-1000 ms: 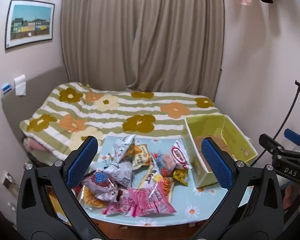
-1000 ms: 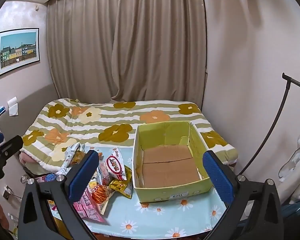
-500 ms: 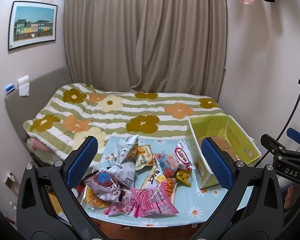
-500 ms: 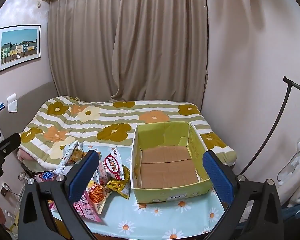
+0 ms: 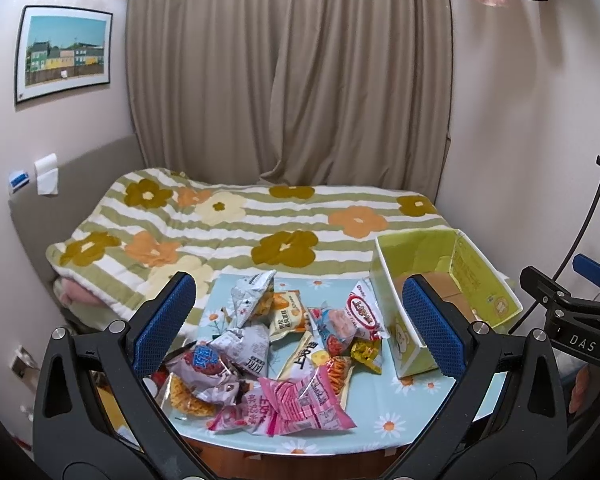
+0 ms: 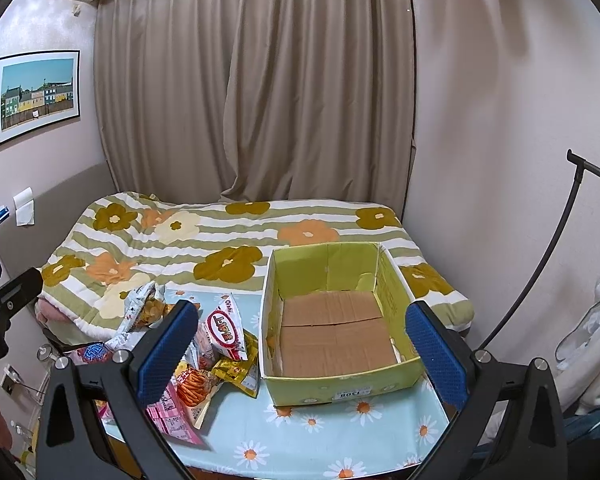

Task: Organize snacks

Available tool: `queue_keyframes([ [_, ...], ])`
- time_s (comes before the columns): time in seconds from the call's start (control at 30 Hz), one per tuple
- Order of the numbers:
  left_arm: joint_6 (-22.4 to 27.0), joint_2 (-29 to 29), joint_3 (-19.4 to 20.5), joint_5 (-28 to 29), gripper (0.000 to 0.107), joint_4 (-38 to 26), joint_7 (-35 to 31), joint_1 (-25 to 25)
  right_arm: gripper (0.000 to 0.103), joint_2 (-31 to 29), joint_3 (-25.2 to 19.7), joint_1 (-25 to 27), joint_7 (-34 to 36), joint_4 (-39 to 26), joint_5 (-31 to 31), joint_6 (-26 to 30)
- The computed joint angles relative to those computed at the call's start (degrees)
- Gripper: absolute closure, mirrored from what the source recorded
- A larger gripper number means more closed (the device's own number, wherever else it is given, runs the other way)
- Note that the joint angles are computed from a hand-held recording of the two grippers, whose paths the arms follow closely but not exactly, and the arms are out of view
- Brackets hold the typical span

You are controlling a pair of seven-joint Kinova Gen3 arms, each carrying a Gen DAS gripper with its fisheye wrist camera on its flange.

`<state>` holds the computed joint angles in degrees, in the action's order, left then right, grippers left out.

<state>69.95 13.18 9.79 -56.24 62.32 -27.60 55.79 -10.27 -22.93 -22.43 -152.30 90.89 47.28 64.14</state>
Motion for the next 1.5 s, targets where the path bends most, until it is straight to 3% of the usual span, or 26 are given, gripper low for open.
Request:
queue_keyframes([
  [1.5,1.03,0.25,-0.22,1.91,0.005,-0.97,-0.79,-0.07,0.000,0.79,0.88,-0.90,0.91,-1.31,-0.29,0.48],
])
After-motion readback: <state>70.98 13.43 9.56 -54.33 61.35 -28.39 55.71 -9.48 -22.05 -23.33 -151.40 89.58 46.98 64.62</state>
